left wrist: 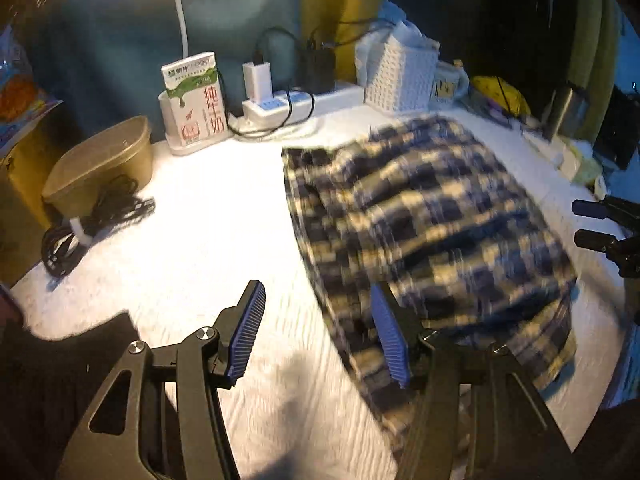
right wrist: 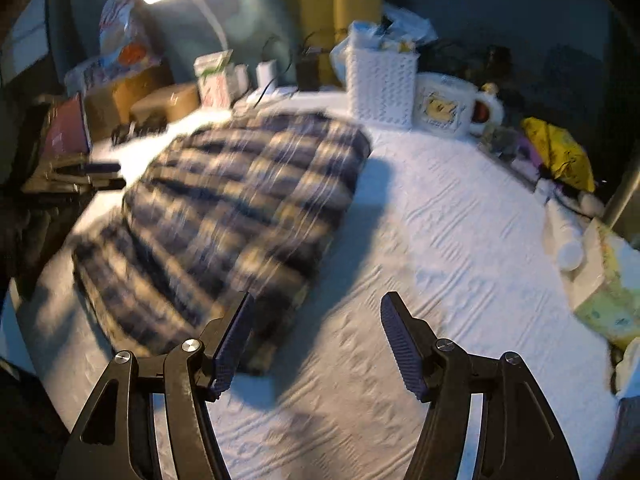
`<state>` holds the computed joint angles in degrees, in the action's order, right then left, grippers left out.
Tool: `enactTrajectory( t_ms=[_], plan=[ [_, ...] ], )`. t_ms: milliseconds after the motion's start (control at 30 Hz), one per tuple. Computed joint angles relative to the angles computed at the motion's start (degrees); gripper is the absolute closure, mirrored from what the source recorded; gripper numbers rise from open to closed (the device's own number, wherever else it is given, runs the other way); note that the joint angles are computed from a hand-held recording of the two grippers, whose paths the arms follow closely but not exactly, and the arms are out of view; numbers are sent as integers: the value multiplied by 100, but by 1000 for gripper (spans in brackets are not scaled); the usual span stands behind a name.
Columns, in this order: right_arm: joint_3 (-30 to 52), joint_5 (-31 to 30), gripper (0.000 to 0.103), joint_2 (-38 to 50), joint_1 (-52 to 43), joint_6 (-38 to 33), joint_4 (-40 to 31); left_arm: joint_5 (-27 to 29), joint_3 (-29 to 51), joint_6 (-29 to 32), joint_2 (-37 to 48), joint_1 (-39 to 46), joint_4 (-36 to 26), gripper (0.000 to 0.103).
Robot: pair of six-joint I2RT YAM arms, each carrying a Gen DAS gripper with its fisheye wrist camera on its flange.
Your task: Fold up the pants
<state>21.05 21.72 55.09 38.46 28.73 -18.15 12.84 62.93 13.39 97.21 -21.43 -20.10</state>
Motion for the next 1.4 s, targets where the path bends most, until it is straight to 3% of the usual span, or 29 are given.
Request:
enactTrajectory(
  t_ms=[167,567,733,933,967,1000,1067,1267,1300,1333,1400],
  plan=[
    [117,-317,36,-134,-909,-428,233,142,721,-166,616,-122,97,45],
    [873,-1505,35,2032,-2411,-1150,1767,309,2792,-211,2455,-239,-702,43],
    [1358,-2186,35,3065,-2814,-1374,2337,609,3150,-290,2818,-191,-916,37],
    [1895,-2591,35,3916,-2919,-1352,2512,735,2986,-326,2816,-159,-578,37],
    [1898,-2626,35,3934,-2937,-1346,2550,780,2969,-361,2810,-143,-555,40],
    [1909,-2722,35,3966,-2967,-1322,2615,886,2969,-363,2820,-124,-547,52],
    [1972,-2882,35,4061,-2988,-1296,2681,1172,2951,-344,2829,-101,-583,67],
    [2123,-3099,36,4244,-2963,-1297,2752,1075,2537,-377,2584,-156,-104,82],
    [2141,-3119,41,4263,-2940,-1320,2756,1101,2527,-404,2583,-146,-69,84],
    [2160,-3165,54,4286,-2923,-1359,2753,1129,2485,-435,2557,-136,-16,85],
    [2217,-3070,58,4321,-2835,-1426,2708,1140,2304,-456,2415,-136,168,87]
  ],
)
